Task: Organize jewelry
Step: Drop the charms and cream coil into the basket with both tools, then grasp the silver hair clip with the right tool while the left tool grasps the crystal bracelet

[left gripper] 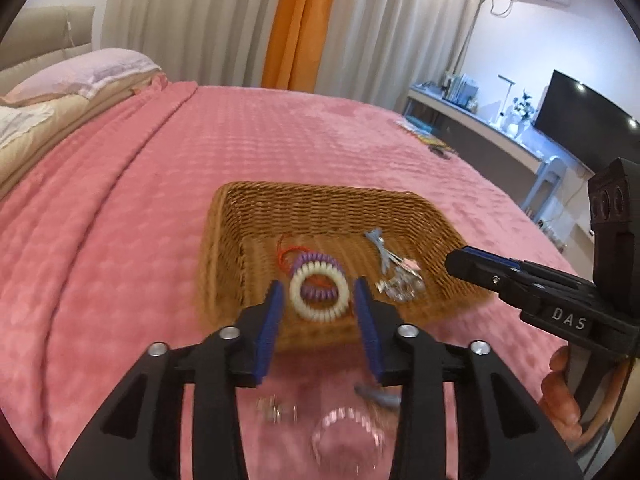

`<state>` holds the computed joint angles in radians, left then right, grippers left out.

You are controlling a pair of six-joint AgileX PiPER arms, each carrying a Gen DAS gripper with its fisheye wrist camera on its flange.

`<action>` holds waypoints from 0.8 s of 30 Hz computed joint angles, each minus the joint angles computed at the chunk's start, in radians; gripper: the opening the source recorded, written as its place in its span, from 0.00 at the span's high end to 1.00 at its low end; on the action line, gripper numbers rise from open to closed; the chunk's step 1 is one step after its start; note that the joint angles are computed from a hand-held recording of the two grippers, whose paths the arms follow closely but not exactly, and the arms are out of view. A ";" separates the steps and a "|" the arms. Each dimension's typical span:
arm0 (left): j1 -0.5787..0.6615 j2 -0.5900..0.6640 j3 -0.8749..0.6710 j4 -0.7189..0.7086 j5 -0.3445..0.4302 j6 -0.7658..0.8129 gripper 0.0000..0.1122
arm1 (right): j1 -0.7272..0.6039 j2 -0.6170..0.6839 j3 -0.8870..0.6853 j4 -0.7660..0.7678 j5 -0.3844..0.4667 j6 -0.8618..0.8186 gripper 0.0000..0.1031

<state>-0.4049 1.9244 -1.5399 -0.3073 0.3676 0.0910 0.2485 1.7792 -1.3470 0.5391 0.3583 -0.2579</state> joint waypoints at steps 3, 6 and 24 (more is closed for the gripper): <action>0.010 -0.105 0.170 -0.103 -0.065 0.083 0.61 | 0.040 -0.080 0.107 0.014 -0.028 -0.027 0.71; 0.033 -0.154 0.282 -0.297 -0.077 0.256 0.61 | 0.072 -0.101 0.172 -0.006 -0.036 -0.008 0.71; -0.021 -0.026 0.300 -0.204 -0.053 0.206 0.70 | 0.150 -0.003 0.243 -0.030 -0.111 -0.046 0.81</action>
